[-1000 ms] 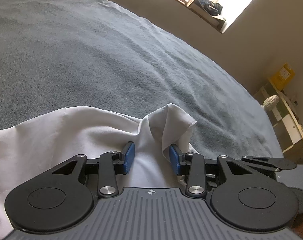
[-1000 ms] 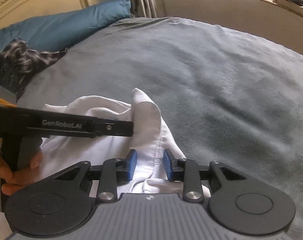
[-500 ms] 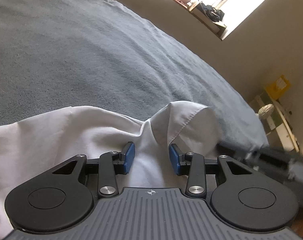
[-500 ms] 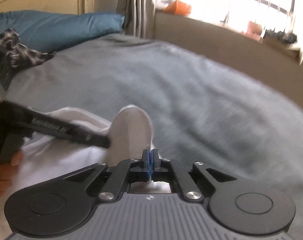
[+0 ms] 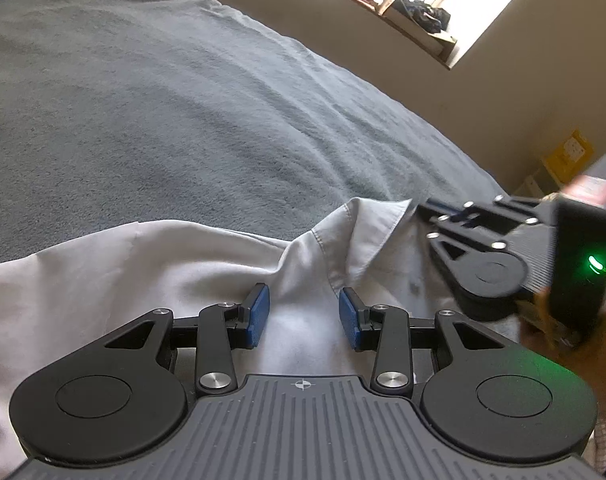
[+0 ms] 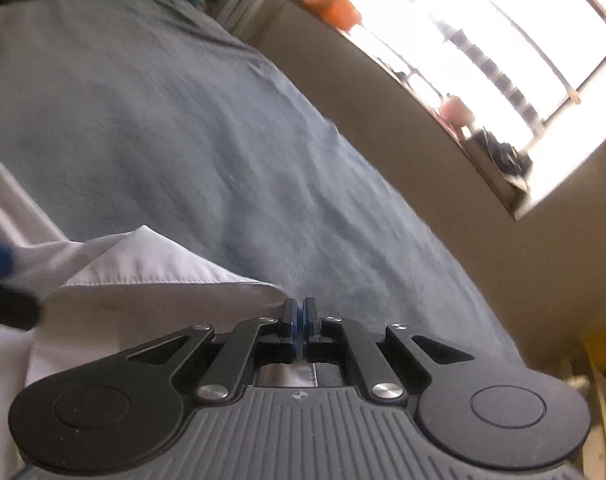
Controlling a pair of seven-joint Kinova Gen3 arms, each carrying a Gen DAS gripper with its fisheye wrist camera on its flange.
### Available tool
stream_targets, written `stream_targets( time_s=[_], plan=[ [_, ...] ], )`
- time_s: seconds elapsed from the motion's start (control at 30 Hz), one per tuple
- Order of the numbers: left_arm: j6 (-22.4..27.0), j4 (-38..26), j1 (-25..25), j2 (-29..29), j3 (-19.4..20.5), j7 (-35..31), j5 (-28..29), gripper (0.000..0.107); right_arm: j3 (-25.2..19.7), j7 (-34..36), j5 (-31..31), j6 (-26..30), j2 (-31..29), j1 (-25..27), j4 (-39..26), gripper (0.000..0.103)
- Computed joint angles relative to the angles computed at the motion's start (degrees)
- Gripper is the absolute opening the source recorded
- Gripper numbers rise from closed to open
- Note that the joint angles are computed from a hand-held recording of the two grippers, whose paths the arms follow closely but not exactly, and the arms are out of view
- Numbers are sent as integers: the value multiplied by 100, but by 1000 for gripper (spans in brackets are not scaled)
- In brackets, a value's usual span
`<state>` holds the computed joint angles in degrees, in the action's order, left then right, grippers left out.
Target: Fold clothes
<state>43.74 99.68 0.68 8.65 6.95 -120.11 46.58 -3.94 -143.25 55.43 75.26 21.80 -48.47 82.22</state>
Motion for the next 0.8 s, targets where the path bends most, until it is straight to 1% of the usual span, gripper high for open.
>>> stream_targets(
  time_s=[0.07,0.1,0.13,0.17,0.2,0.27,0.37,0.5,0.53,0.57,0.6,0.67,0.8],
  plan=[
    [57,4,-30,-12,-10,2,52,38,316,-294,-395,-97,-14,-46,-124,7],
    [83,-1,-44,-13,-19,2,72,38,389,-487,-628,-285,-155,16,-89,19],
    [125,-5,-70,-12,-28,-24,107,38,476,-719,-861,-518,-349,71,3,28],
    [148,-20,-82,-2,-35,-37,121,38,564,-935,-1093,-752,-615,104,155,44],
    [151,-30,-82,1,-40,-34,113,38,723,-1058,-1311,-985,-880,49,336,47],
    [169,-48,-94,6,-47,-35,115,38,1254,-1311,-1777,-1386,-1411,-241,701,49],
    [193,-78,-100,9,-45,-36,122,38,2050,-1760,-2476,-1783,-2208,-777,1141,50],
    [205,-92,-83,-16,-26,-85,142,39,3112,-2455,-3408,-2703,-3269,-1460,1970,51],
    [223,-78,-88,-34,-20,-150,171,39,3348,-2525,-3641,-2936,-3503,-1606,2202,51],
    [216,-72,-60,-57,-15,-169,135,39,3491,-2502,-3874,-3131,-3631,-1645,2397,51],
    [209,-66,-31,-79,-10,-186,98,39,3527,-2432,-4106,-3232,-3675,-1578,2517,51],
    [213,-62,18,-107,-6,-228,27,39,3374,-2176,-4505,-3323,-3597,-1225,2666,51],
    [218,-17,113,-213,-7,-351,-140,39,3527,-1535,-5437,-4080,-3547,-975,3121,51]
  ],
)
